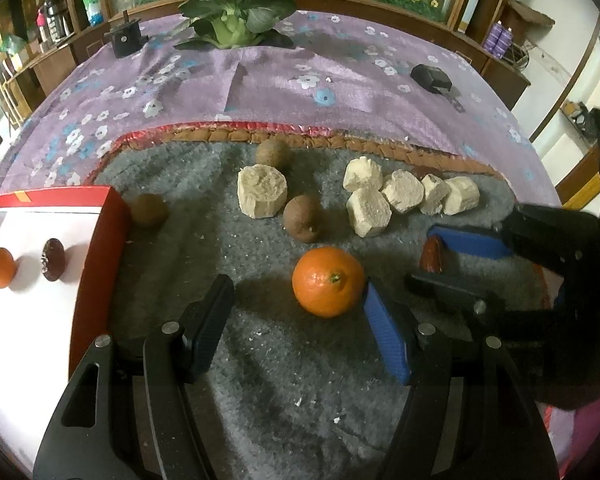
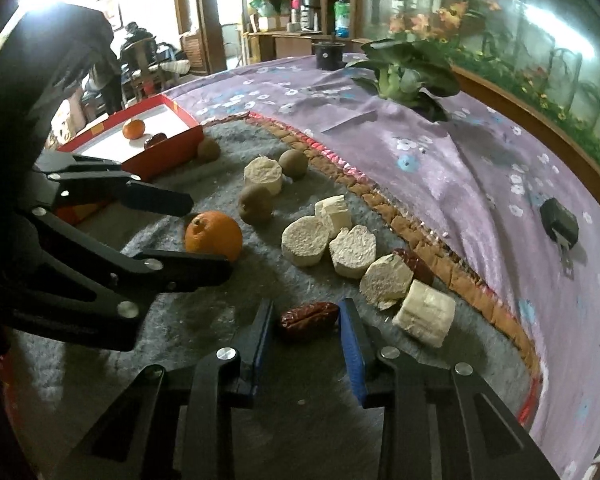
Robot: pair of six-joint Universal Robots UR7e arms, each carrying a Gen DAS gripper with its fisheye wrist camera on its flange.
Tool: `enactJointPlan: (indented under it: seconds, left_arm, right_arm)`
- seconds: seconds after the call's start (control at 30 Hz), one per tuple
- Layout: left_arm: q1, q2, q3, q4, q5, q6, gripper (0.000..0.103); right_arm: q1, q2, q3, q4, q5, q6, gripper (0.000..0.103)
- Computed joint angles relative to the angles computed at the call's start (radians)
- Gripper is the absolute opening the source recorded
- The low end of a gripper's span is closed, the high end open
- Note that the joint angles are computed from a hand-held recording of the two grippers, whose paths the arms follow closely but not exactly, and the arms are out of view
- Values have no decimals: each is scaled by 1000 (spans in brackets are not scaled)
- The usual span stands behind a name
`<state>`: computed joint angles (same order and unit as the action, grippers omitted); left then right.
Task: Organize fruits
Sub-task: 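Grasp a second orange with the left tool while the right tool grasps another date, then carry orange and date into the white tray and open both tools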
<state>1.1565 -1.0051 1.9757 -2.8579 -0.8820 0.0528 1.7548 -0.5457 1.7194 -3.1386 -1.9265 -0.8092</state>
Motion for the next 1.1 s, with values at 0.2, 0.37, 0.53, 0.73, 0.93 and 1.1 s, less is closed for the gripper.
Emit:
enactJointPlan:
  seconds: [0.2, 0.37, 0.53, 0.73, 0.93, 1.1]
  left_arm:
    - [-1, -4, 11, -35, -49, 70, 34]
    - [-12, -12, 39, -69, -26, 78, 33]
    - [-24, -60, 84, -89, -14, 77, 33]
    - [-44, -130, 147, -152, 27, 89, 33]
    - [-43, -209, 194, -188, 55, 97, 33]
    - [-25, -259, 206, -194, 80, 98, 33]
  right_arm:
    - [4, -36, 97, -129, -8, 121, 32]
    - [1, -75, 173, -203, 7, 215, 32]
    - [18, -78, 228, -288, -6, 264, 32]
    - [59, -57, 244, -335, -5, 312, 32]
    - [103, -32, 221, -324, 20, 347, 32]
    - [158, 13, 169, -305, 37, 349, 31]
